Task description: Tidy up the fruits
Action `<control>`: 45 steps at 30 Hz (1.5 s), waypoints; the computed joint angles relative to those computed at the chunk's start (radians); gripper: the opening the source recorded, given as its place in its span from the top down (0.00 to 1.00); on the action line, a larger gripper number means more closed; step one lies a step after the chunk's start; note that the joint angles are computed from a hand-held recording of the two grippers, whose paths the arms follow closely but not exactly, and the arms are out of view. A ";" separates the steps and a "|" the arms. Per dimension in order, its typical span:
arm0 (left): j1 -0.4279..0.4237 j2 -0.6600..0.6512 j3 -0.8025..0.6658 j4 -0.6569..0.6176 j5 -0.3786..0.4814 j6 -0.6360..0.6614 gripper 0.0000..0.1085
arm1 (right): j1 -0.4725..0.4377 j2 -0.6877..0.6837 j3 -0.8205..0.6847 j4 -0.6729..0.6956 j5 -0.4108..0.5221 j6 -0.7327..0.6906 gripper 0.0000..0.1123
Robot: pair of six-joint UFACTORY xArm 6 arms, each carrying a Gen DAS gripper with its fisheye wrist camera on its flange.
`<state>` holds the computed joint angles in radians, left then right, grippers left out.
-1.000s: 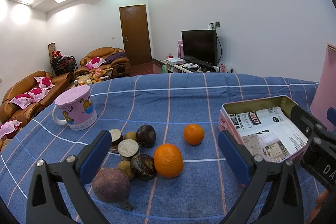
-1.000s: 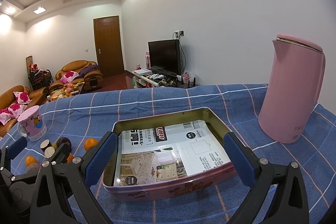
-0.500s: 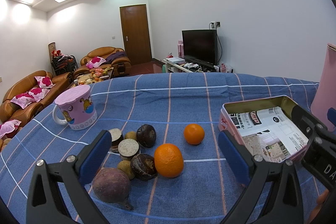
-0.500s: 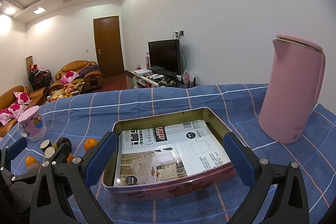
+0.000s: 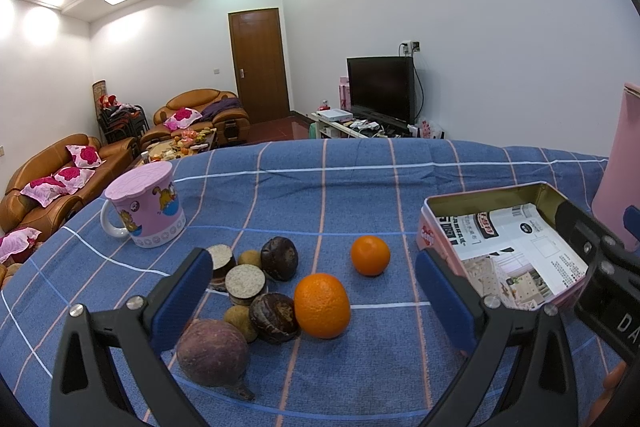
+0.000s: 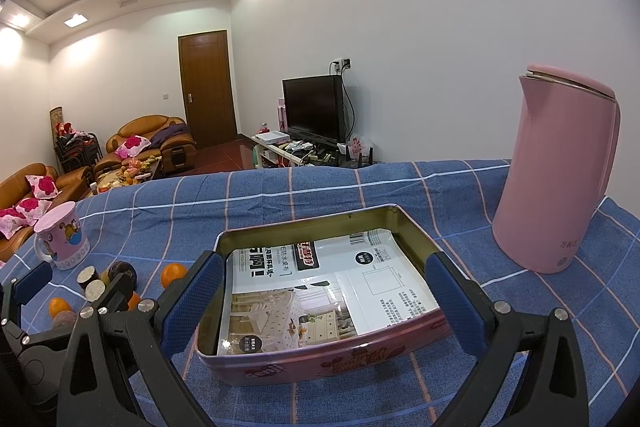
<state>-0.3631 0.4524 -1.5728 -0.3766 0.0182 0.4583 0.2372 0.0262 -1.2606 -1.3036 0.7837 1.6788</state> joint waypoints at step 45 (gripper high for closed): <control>0.184 -0.045 -0.039 -0.376 0.410 0.464 0.22 | -0.039 0.083 -0.036 0.186 -0.375 -0.282 0.35</control>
<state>-0.1786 0.4075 -1.6121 -0.7528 0.4286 0.9221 0.1980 0.1087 -1.2966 -1.1172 0.4082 1.3972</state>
